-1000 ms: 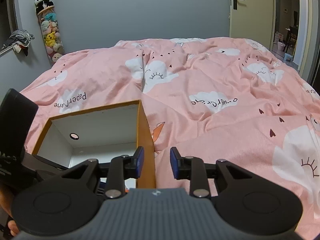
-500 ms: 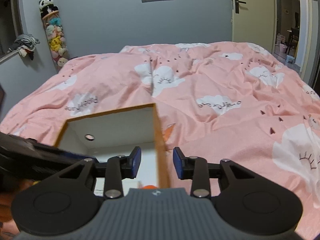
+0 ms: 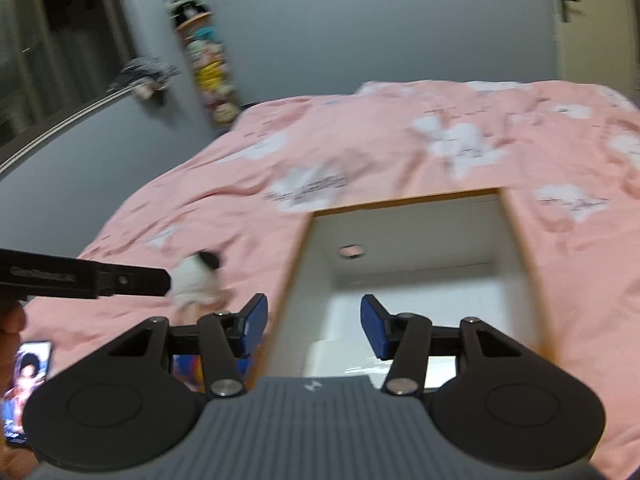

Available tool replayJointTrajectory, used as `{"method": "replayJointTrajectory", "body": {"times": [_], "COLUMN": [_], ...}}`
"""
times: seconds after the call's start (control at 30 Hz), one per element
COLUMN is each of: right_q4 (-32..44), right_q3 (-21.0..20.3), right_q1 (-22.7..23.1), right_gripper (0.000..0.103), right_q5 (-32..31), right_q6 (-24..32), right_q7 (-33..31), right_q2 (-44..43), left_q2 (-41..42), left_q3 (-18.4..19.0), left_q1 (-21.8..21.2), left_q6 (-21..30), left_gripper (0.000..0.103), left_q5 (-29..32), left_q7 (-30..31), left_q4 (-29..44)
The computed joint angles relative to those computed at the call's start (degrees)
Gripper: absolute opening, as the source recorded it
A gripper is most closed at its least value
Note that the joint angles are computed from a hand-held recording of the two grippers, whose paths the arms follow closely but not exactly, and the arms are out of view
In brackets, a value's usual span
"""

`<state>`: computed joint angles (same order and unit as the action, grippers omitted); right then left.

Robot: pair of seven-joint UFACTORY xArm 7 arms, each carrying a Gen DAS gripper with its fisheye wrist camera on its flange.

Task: Organize objects
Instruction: 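Move the right tool to the plush dog keychain toy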

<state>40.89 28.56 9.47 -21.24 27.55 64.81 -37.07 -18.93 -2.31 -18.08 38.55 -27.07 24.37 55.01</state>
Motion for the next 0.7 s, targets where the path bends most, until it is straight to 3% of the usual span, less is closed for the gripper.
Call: {"method": "replayJointTrajectory", "body": {"times": [0.17, 0.37, 0.53, 0.7], "right_q4": [5.06, 11.98, 16.11, 19.65], "right_q3": [3.41, 4.94, 2.22, -2.71], "right_q1": [0.66, 3.20, 7.10, 11.45], "right_gripper": [0.054, 0.054, 0.053, 0.045], "right_q5": [-2.42, -9.42, -13.05, -10.56], "right_q6": [-0.79, 3.97, 8.14, 10.70], "right_q7": [-0.68, -2.26, -9.25, -19.57], "right_q2": [7.99, 17.97, 23.88, 28.76], "left_q2": [-1.97, -1.10, -0.36, 1.39], "left_q3": [0.06, 0.02, 0.59, 1.09], "left_q1": [2.11, 4.00, 4.79, 4.69], "left_q6": [-2.24, -1.28, -1.34, -0.90], "left_gripper": [0.044, 0.043, 0.043, 0.043], "left_q5": [4.23, 9.16, 9.92, 8.50], "left_q7": [0.23, -2.46, -3.12, -2.23], "left_q4": [-5.11, -6.32, -6.82, -5.88]}}
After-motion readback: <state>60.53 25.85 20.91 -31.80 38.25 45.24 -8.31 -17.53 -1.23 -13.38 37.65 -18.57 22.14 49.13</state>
